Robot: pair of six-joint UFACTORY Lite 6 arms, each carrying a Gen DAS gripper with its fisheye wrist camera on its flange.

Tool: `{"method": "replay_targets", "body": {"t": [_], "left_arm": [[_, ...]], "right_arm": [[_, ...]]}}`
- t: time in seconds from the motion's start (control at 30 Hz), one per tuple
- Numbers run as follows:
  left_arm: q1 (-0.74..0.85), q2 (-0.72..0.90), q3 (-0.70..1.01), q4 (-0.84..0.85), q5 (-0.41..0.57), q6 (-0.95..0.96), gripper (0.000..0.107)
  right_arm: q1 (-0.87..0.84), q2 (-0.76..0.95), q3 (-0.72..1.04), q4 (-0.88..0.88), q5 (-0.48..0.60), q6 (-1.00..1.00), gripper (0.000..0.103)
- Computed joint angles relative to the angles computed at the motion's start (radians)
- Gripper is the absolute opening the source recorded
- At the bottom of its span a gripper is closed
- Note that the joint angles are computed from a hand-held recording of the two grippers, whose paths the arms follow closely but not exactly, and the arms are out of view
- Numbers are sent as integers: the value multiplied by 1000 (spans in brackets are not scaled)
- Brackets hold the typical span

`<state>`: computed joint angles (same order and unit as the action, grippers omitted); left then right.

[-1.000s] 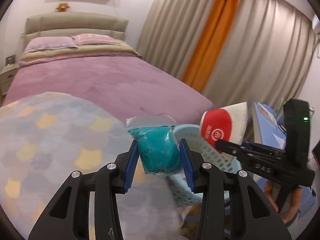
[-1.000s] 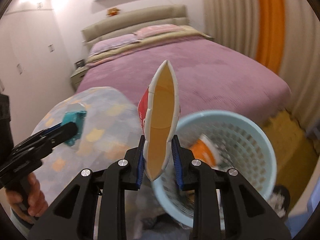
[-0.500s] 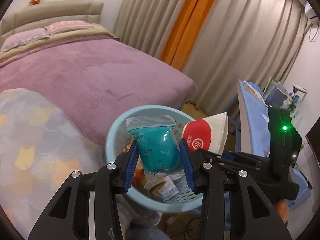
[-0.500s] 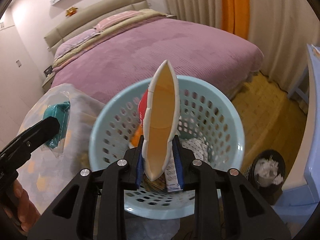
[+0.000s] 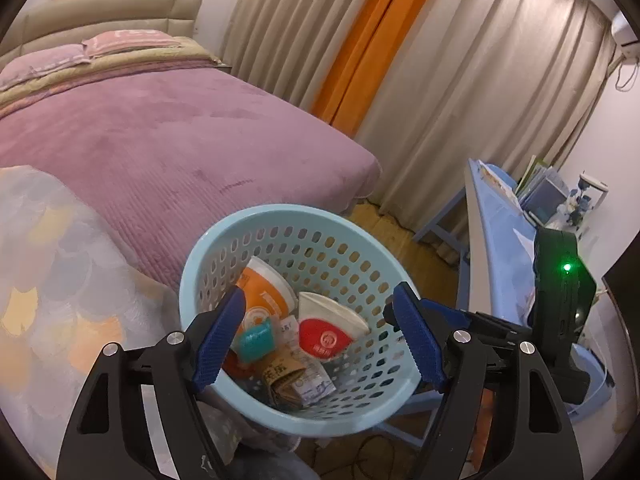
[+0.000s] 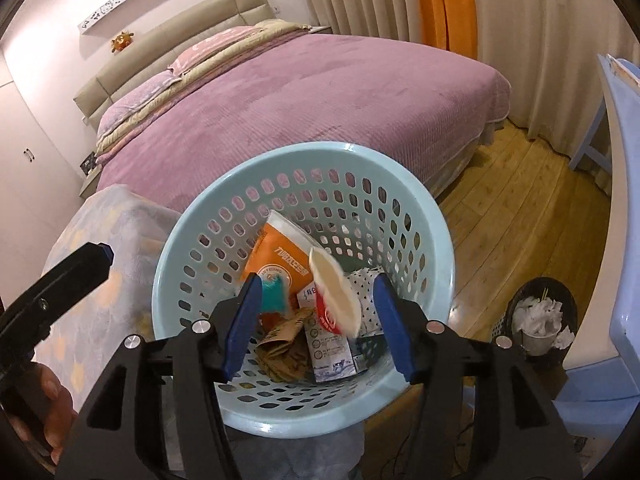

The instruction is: Collect trash

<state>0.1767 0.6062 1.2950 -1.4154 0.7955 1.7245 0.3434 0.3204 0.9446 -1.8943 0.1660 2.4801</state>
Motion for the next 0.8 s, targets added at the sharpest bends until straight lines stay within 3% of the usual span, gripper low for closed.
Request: {"method": "replay_targets", "body": {"t": [0.07, 0.3, 0.43, 0.8], "left_arm": [[19, -36, -34, -6, 13, 21, 75], [102, -221, -211, -79, 34, 159, 80], [178, -334, -318, -106, 61, 228, 82], [430, -549, -528, -120, 182, 331, 89]], "right_arm": [[0, -24, -22, -62, -8, 61, 54], [120, -122, -50, 274, 100, -250, 54], [218, -158, -63, 340, 209, -302, 54], [486, -217, -92, 358, 466, -210, 54]]}}
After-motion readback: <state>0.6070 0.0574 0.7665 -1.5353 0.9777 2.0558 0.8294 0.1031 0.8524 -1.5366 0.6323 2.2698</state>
